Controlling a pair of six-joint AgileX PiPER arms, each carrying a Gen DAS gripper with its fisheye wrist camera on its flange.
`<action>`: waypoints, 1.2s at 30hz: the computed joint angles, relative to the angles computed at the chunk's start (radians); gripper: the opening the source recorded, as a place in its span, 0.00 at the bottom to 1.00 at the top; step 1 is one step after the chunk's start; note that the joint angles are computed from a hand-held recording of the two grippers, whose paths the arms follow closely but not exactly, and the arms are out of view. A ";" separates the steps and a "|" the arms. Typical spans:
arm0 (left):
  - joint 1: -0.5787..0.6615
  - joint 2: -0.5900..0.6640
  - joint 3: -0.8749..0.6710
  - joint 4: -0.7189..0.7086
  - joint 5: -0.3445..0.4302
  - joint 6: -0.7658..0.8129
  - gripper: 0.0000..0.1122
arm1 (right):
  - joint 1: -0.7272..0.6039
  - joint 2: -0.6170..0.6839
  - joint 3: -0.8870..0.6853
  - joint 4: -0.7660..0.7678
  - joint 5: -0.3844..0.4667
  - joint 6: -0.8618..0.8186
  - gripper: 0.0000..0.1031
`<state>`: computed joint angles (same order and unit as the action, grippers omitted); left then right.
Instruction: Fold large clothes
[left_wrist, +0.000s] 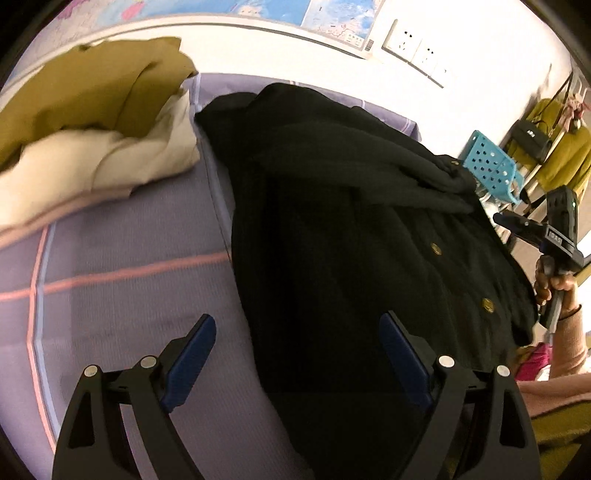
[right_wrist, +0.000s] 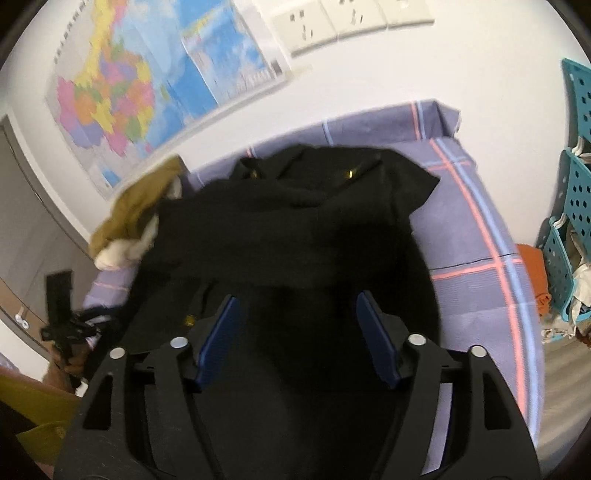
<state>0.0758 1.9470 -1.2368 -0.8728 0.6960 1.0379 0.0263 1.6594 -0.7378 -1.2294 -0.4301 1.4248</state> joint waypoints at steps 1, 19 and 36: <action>0.006 -0.008 0.011 -0.005 0.008 0.006 0.77 | -0.017 -0.031 0.035 0.032 -0.014 -0.028 0.70; 0.080 -0.039 0.117 -0.080 0.296 0.127 0.86 | -0.342 -0.007 0.364 -0.084 -0.418 -0.144 0.89; -0.044 -0.020 0.099 -0.162 0.185 0.034 0.24 | -0.185 0.151 0.310 -0.036 -0.595 -0.167 0.23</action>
